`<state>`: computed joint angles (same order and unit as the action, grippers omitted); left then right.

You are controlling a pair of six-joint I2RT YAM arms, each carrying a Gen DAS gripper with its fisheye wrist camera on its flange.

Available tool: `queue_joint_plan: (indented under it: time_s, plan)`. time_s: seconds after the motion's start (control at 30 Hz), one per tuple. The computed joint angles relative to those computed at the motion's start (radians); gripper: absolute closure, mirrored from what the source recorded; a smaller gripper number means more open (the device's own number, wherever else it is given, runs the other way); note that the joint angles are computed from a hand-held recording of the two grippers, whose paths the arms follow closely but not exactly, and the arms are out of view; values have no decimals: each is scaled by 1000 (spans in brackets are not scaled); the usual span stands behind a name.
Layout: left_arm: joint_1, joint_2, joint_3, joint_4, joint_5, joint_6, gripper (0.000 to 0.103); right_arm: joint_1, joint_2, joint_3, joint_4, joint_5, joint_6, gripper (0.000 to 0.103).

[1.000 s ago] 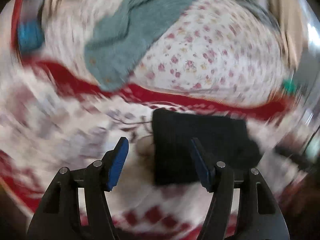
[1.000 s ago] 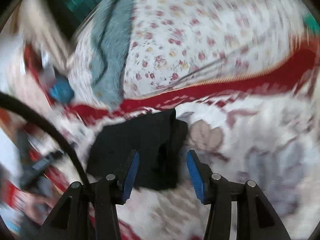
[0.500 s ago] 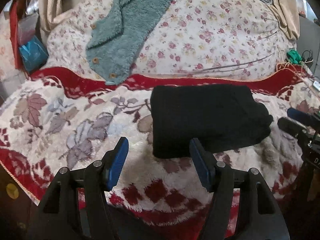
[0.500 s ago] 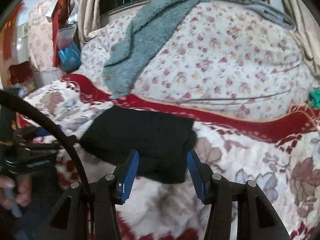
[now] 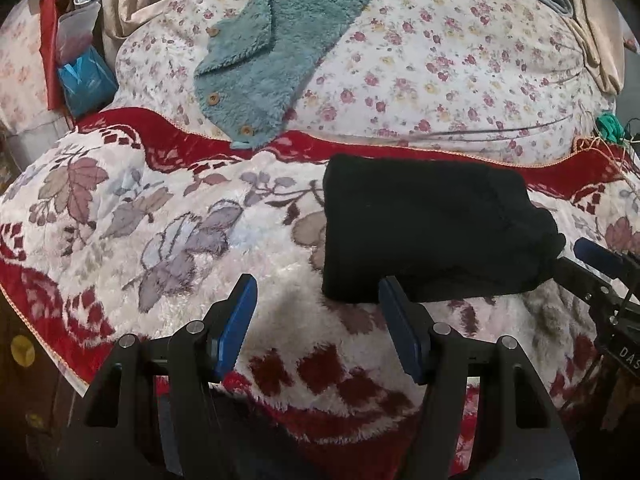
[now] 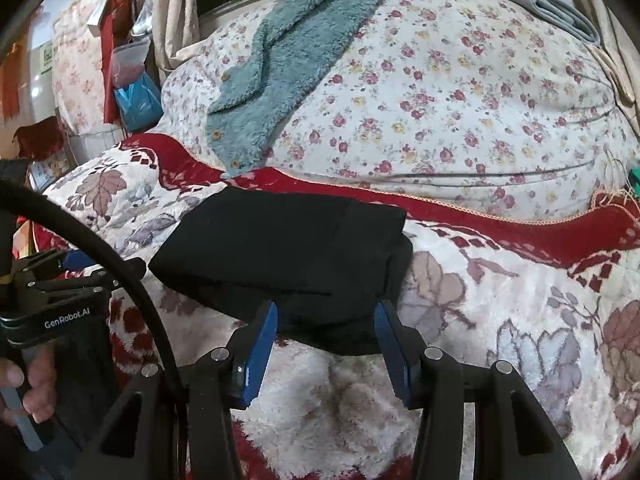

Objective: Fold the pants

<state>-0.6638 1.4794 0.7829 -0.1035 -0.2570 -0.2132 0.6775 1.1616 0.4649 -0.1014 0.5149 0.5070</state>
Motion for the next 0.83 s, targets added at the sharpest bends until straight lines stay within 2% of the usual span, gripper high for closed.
queue_joint_plan:
  time_s: [0.4, 0.53, 0.6, 0.83]
  plan:
    - [-17, 15, 13, -3, -2, 34, 40, 42, -27, 3, -24, 69, -12, 54]
    - [-31, 4, -12, 40, -42, 33, 39, 51, 5, 8, -8, 69, -20, 54]
    - [-23, -10, -26, 61, -12, 43, 39, 63, 23, 10, 4, 76, -28, 54]
    - [-44, 15, -3, 35, -21, 66, 39, 96, 61, 18, 15, 111, -39, 54]
